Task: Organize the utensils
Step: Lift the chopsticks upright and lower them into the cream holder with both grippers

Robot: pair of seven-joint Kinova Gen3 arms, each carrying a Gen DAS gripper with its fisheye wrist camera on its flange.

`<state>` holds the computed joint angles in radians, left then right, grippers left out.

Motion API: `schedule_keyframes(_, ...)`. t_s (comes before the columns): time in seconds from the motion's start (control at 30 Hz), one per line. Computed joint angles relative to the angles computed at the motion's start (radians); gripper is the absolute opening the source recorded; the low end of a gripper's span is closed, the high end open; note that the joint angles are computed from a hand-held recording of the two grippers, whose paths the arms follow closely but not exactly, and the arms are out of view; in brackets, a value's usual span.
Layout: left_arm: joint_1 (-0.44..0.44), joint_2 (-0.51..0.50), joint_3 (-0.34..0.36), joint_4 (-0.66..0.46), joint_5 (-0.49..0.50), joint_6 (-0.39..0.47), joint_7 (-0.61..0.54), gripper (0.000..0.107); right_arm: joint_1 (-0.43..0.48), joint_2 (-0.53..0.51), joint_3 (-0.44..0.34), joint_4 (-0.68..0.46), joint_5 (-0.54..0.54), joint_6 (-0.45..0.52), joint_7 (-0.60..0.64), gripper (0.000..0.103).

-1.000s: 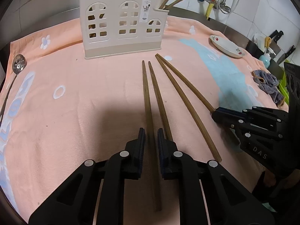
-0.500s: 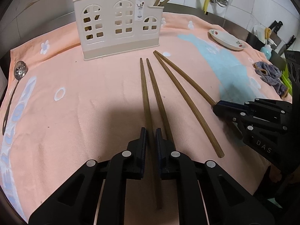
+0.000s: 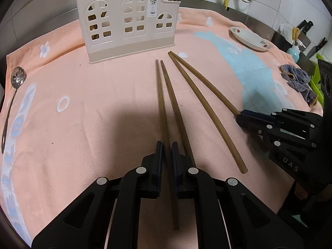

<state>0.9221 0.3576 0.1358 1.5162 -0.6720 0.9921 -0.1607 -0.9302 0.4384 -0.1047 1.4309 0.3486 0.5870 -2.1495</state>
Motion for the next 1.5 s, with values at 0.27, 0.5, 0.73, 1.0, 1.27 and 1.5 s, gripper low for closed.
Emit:
schedule_keyframes(0.27,0.013,-0.047,-0.001,0.030,-0.062,-0.003,0.050,0.006,-0.014,-0.045,0.020,0.020,0.044,-0.047,-0.036,0.007)
schedule_keyframes(0.5,0.015,-0.096,0.023,0.031,-0.172,0.036,0.105,0.006,-0.005,-0.083,0.019,-0.005,0.091,-0.091,-0.043,0.007)
schedule_keyframes(0.73,-0.023,-0.140,0.048,0.038,-0.233,0.030,0.128,0.006,0.072,-0.072,-0.037,-0.112,0.004,-0.089,0.096,0.007)
schedule_keyframes(1.0,-0.047,-0.159,0.081,0.009,-0.274,0.068,0.092,0.006,0.090,-0.049,-0.036,-0.224,-0.079,-0.063,0.210,0.007)
schedule_keyframes(1.27,-0.048,-0.193,0.098,0.000,-0.303,0.117,0.071,0.006,0.091,-0.045,-0.028,-0.243,-0.110,-0.055,0.241,0.006)
schedule_keyframes(1.5,-0.071,-0.212,0.119,-0.090,-0.308,0.207,-0.068,0.006,0.080,-0.044,-0.008,-0.292,-0.094,-0.056,0.263,0.006)
